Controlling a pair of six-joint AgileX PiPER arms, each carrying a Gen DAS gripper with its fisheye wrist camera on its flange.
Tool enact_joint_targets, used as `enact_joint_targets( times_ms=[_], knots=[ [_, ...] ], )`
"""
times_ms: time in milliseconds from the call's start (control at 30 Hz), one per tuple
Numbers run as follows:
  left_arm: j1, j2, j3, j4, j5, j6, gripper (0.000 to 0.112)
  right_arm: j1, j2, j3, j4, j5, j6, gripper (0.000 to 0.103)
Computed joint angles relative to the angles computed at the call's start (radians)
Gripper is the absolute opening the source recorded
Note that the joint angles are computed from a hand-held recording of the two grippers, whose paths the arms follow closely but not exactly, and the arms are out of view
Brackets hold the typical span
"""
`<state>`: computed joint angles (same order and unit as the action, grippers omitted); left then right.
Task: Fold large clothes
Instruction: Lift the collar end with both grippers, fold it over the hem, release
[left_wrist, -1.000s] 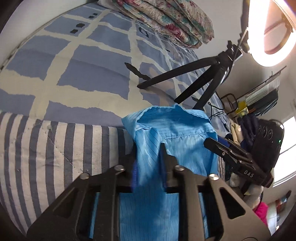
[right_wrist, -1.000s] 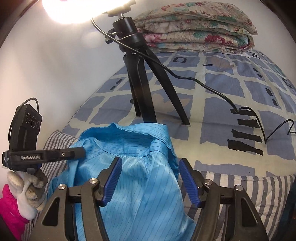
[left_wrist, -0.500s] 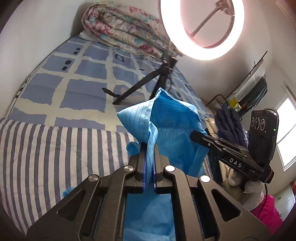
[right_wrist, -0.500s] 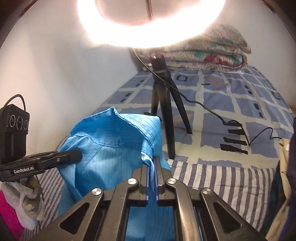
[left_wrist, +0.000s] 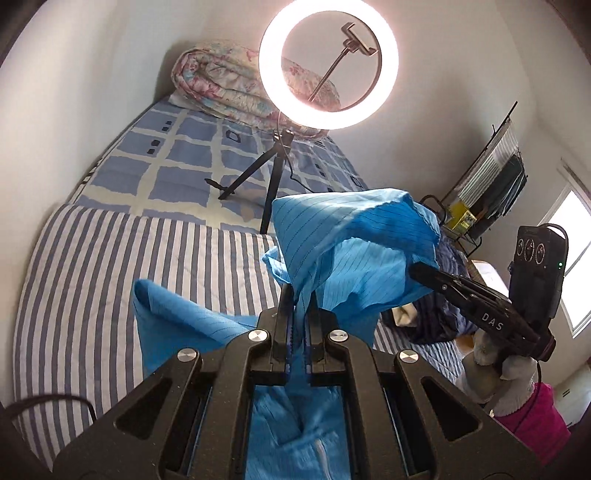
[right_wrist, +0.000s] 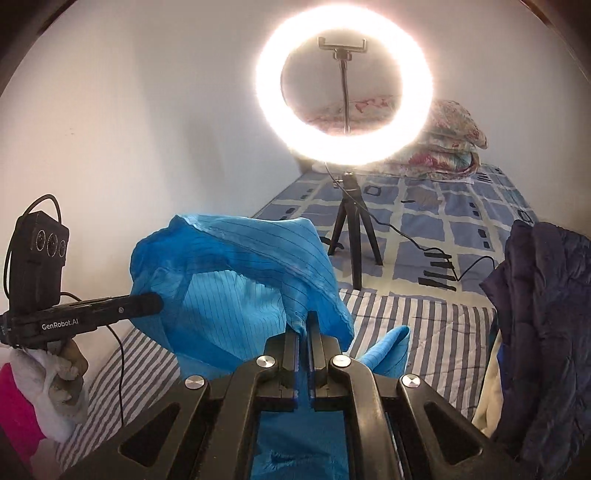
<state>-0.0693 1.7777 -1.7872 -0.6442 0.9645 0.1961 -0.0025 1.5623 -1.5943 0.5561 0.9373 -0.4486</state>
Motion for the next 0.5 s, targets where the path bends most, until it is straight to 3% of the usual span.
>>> enact_joint_targets(
  times_ms=[500],
  knots=[
    [-0.117,-0.561,0.609,0.061,-0.048,-0.041,0.002,-0.105,-0.548,0.465,0.083,0.148,-0.064,0.0]
  ],
)
